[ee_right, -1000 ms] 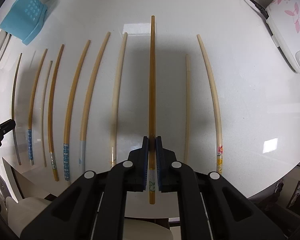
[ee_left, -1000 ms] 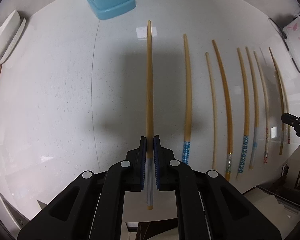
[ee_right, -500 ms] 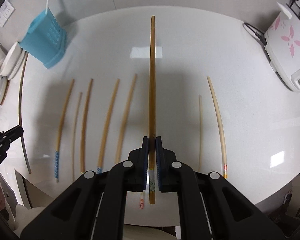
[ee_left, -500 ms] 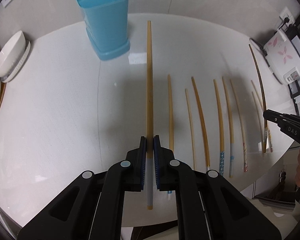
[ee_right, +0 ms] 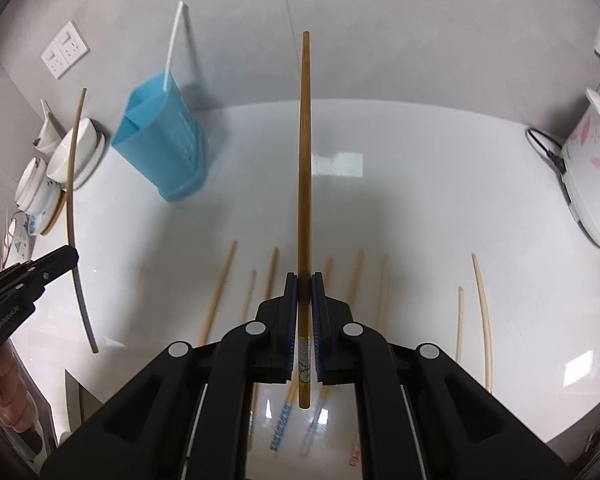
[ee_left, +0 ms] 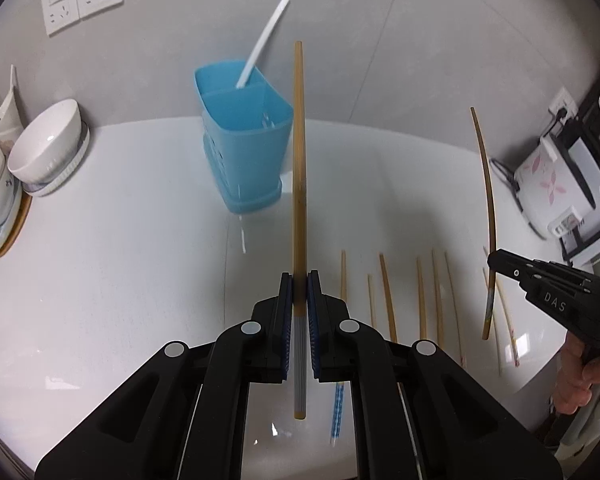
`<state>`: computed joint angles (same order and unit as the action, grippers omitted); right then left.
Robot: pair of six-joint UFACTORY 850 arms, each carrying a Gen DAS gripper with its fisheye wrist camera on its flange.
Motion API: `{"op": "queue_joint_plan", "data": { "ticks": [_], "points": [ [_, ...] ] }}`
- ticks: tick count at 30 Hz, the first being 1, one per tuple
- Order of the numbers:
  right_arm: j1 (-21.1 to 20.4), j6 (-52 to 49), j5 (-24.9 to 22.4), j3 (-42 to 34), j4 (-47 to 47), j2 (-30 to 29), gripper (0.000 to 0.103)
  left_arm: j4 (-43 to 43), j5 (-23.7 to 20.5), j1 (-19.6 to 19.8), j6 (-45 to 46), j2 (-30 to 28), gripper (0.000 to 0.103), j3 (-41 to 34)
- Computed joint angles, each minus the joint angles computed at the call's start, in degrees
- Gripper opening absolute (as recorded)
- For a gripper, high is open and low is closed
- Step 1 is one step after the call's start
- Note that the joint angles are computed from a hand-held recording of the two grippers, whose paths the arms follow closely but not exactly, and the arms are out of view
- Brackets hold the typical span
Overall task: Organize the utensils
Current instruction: 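Lift the chopstick with the left tool and carry it to the blue holder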
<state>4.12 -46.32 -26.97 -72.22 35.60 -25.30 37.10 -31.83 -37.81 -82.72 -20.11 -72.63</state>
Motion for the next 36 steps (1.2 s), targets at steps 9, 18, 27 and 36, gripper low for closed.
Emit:
{"op": "queue_joint_plan", "data": {
  "ticks": [9, 18, 27, 36],
  "points": [
    [2.58, -7.32, 1.38, -3.49, 9.17, -1.18, 0.006, 6.83, 0.44, 2.09, -4.01, -0.35, 0.007, -0.99],
    [4.33, -12.87, 1.67, -8.78, 16.57, -3.75, 0.006, 15.92, 2.74, 4.71, -11.02, -0.75, 0.007, -2.37],
    [6.16, -12.96, 1.41, -16.12, 18.79, -8.48, 0.006, 27.47, 4.68, 7.66, -18.99, -1.97, 0.007, -4.21],
    [7.75, -19.7, 2.07, -20.92, 26.85, -11.86, 0.006, 54.03, 5.41, 9.88, -39.67, -3.89, 0.007, -4.69]
  ]
}}
